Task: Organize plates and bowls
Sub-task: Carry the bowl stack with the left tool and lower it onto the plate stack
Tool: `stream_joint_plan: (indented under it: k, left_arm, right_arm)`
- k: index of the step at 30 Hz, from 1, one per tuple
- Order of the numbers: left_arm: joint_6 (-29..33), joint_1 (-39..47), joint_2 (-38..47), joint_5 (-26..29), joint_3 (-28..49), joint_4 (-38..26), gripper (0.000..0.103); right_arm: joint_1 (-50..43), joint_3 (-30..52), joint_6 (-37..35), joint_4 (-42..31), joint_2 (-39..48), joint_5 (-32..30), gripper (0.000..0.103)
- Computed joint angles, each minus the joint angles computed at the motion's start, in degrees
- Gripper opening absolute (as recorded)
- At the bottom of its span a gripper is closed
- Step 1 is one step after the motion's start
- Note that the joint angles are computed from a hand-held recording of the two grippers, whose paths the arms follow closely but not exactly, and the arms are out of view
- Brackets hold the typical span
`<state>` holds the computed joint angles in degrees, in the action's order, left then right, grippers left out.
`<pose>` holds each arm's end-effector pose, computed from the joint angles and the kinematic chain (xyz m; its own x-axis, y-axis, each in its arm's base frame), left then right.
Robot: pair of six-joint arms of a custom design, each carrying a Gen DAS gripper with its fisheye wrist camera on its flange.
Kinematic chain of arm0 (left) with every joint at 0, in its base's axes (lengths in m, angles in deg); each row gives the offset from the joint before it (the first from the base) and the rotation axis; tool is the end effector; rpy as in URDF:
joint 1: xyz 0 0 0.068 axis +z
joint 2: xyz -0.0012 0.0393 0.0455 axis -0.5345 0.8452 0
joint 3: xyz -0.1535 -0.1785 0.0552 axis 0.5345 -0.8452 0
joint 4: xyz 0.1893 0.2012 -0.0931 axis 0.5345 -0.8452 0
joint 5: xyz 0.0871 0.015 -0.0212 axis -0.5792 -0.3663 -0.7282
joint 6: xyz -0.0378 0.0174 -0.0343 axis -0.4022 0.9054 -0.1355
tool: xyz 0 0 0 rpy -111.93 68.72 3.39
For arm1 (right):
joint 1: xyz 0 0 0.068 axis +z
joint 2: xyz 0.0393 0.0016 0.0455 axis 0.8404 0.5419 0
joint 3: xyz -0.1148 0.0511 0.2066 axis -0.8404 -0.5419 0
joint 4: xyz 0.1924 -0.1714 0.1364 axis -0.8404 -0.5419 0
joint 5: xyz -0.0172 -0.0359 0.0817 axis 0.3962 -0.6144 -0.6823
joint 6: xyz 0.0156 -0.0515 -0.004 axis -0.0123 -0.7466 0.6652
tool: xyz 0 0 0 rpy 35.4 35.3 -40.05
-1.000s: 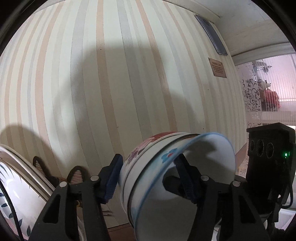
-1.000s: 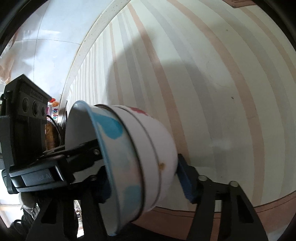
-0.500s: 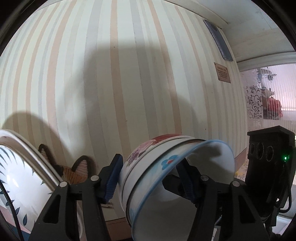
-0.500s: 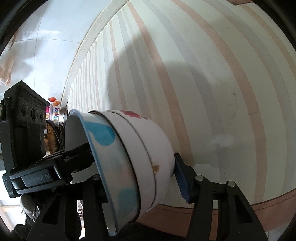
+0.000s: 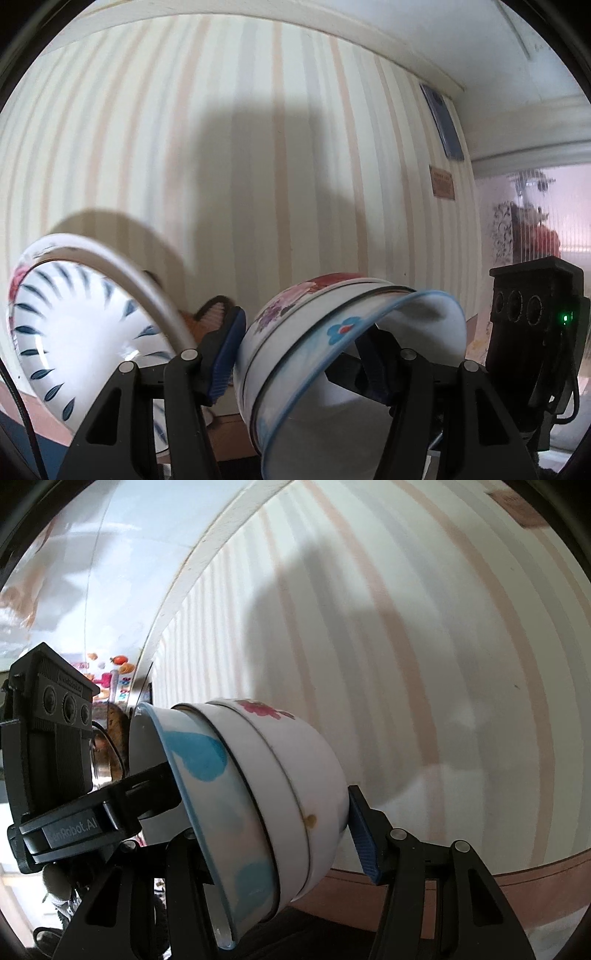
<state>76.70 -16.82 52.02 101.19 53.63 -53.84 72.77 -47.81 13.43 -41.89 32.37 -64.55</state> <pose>0.1817 0.0362 0.1330 -0.9991 -0.0428 -0.0006 -0.0391 0.9182 -0.3942 0.2294 0.0877 0.0250 -0.9917 0.1058 0.0735 0.1277 0.7324 0.6688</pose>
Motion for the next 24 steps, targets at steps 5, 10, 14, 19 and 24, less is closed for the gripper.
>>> stream_joint_plan:
  k: [5,10,14,19,24]
  left_arm:
    - [7.00,10.32,-0.35,-1.09,2.75,-4.47,0.057]
    - [12.85,20.98,2.19,-1.99,5.33,-5.85,0.057]
    - [15.63,28.73,5.85,-3.07,7.32,-5.10,0.057]
    - [18.65,37.01,11.23,-4.13,9.89,-3.60,0.057]
    - [20.00,41.96,17.03,-4.67,12.81,-1.88,0.057]
  right_arm:
    - [6.22,4.45,3.06,-1.21,0.71,-0.07,0.057]
    - [13.13,10.59,6.24,-0.64,5.09,-0.18,0.057]
    - [18.53,17.01,7.83,-1.08,10.41,-0.61,0.057]
    - [24.29,26.24,8.48,-2.12,18.78,-1.09,0.057]
    - [27.68,33.86,8.32,-4.18,25.23,-0.77,0.057]
